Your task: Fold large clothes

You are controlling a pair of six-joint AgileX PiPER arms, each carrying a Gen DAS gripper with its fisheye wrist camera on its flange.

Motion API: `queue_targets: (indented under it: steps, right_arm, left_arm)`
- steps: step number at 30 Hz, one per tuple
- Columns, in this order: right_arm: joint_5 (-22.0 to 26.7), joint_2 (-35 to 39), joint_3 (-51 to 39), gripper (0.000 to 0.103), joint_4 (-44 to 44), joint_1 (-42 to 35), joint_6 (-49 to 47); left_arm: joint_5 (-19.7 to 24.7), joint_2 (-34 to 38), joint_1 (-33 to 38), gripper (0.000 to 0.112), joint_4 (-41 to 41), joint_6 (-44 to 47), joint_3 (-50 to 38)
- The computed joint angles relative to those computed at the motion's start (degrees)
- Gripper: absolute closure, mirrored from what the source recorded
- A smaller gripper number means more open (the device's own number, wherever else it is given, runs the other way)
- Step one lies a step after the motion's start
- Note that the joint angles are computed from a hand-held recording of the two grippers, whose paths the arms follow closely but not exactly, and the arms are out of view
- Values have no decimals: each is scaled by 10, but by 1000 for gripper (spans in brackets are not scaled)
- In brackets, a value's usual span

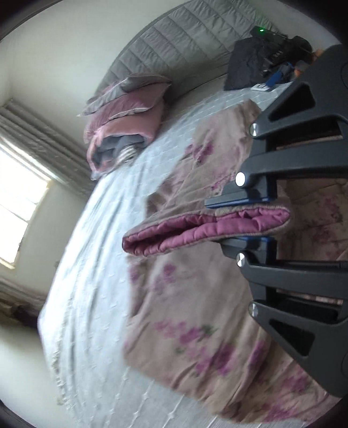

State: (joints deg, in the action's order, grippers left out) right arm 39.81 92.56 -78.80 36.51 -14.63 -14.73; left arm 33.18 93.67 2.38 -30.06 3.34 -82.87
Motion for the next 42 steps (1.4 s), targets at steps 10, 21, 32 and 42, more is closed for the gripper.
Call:
queue_targets:
  steps: [10,21,32,42]
  right_arm:
    - [-26,13,-11,22,-55,17,15]
    - [-13,88,-37,22,-121,42,77]
    - [72,-9,34,19,-4,-13,-12]
    - [213,-90,113,18,6,-63,-116]
  left_arm:
    - [-5,24,-1,66,196,-151,22]
    - [49,84,-5,52,231,-119,-22]
    - [199,-49,80,24,127,-35,29]
    - [363,-159,260,22,32,136,137]
